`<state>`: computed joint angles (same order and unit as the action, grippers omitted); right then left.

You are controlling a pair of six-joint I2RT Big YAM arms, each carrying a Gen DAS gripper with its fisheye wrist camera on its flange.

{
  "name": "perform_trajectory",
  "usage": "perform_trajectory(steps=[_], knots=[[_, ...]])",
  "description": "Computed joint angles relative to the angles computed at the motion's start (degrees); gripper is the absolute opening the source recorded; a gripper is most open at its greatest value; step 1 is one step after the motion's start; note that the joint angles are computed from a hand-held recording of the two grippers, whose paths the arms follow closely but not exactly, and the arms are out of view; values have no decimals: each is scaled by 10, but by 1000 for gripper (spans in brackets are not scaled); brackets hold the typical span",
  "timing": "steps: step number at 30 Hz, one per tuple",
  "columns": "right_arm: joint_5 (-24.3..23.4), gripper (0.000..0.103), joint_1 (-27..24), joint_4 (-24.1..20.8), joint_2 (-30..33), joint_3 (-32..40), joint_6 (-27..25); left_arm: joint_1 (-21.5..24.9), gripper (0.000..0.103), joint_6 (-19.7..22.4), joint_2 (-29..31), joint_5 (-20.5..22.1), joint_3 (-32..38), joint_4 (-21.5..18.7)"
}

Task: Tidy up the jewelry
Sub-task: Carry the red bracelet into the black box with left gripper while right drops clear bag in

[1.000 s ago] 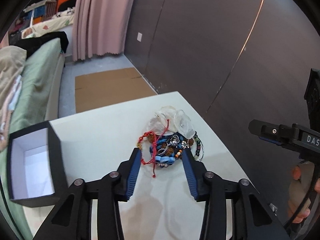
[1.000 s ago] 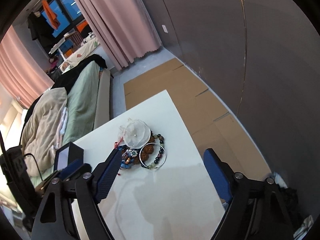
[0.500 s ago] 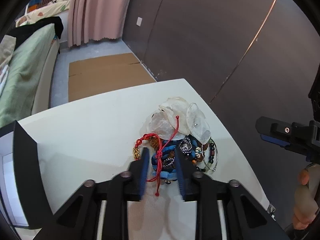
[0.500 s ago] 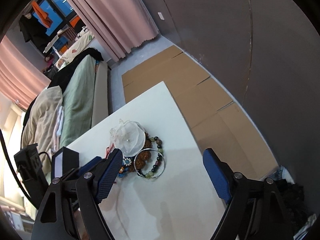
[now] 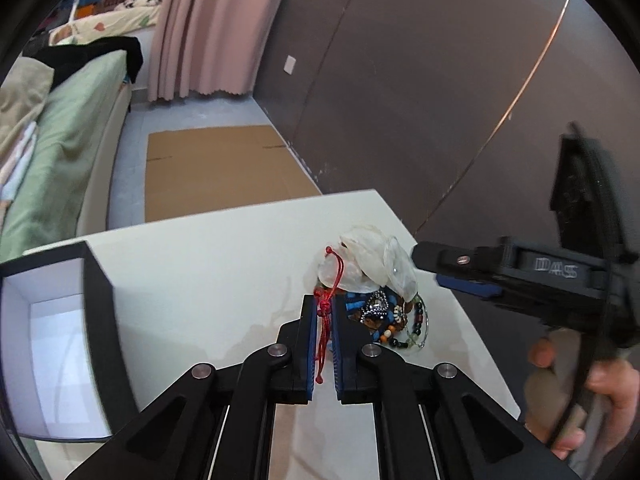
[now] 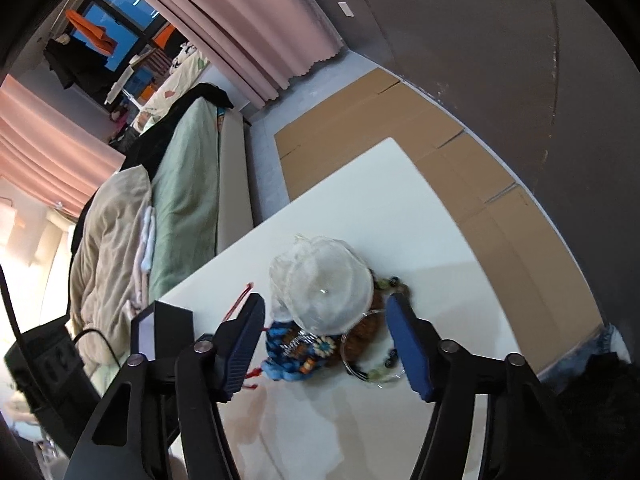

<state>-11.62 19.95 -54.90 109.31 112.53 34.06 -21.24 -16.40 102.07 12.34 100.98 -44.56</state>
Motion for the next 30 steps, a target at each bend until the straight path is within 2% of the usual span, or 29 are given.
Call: perform_trajectory(steps=[2,6,9,10,11,12,21,30], knots=[[6,52,5,-3,11,15,1,6,7,-6,-9,4,-9,7],[36,51,17,-29,39,54,-12,17,7,-18,-25,9,-25,19],[86,50,29,-67,65,94,-36,24,7,-23,-39,10,-38,28],[93,41,29,-74,68,100,-40,26,7,-24,-44,11,-44,32],[102,19,31,-84,73,106,-40,28,7,-24,-48,10,-48,34],[99,6,29,-86,74,105,-38,29,7,-25,-53,10,-53,37],[53,6,24,42,-20,-19,7,44,7,-34,-99,16,-95,60],[14,6,44,122,-62,-77,24,61,7,-44,-156,-9,-147,82]])
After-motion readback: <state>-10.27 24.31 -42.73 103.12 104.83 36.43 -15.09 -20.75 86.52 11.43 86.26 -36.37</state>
